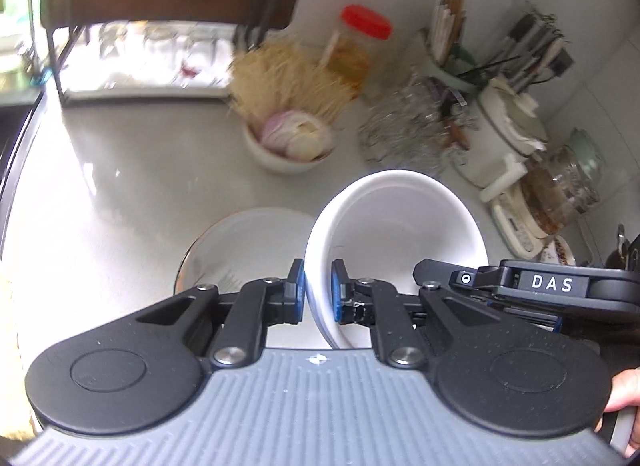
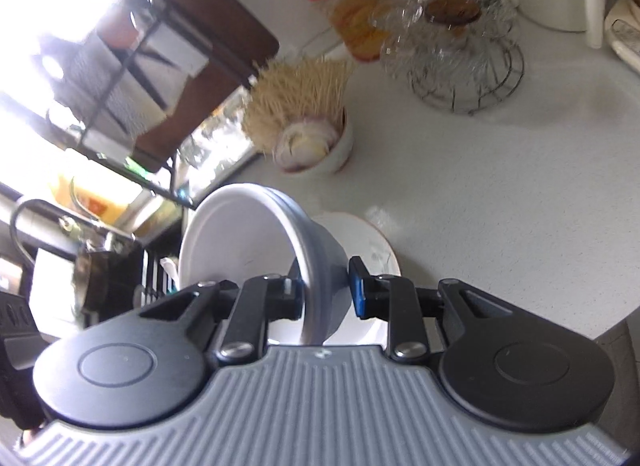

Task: Organize plates and bowls
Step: 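Carry the nested bowls with the left gripper onto the floral plate stack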

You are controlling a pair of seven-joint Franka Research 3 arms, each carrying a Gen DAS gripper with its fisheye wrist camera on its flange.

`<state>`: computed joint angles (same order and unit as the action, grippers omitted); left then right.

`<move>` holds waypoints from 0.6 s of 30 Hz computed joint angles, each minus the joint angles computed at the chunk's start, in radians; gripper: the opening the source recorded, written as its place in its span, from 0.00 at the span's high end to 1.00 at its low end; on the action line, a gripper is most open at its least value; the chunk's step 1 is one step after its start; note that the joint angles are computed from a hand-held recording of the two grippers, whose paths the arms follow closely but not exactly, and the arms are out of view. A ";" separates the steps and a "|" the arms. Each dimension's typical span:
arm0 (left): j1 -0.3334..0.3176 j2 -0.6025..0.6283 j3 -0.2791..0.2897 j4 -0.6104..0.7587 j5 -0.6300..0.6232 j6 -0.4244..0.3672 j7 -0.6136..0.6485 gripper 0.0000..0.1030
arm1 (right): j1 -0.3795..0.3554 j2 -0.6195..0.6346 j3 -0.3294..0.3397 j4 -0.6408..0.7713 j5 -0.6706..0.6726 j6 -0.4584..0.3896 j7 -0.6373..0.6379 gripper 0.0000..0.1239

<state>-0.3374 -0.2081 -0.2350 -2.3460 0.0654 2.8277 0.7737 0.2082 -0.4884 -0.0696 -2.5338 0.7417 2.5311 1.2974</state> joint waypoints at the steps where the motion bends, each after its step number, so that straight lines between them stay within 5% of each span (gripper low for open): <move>1: 0.002 0.005 0.002 -0.003 -0.002 -0.001 -0.005 0.86 | 0.000 0.013 0.003 0.005 -0.009 -0.006 -0.001 0.79; 18: 0.043 0.159 0.005 0.024 -0.057 -0.018 -0.008 0.86 | 0.014 0.227 0.060 0.085 -0.103 0.019 -0.060 0.79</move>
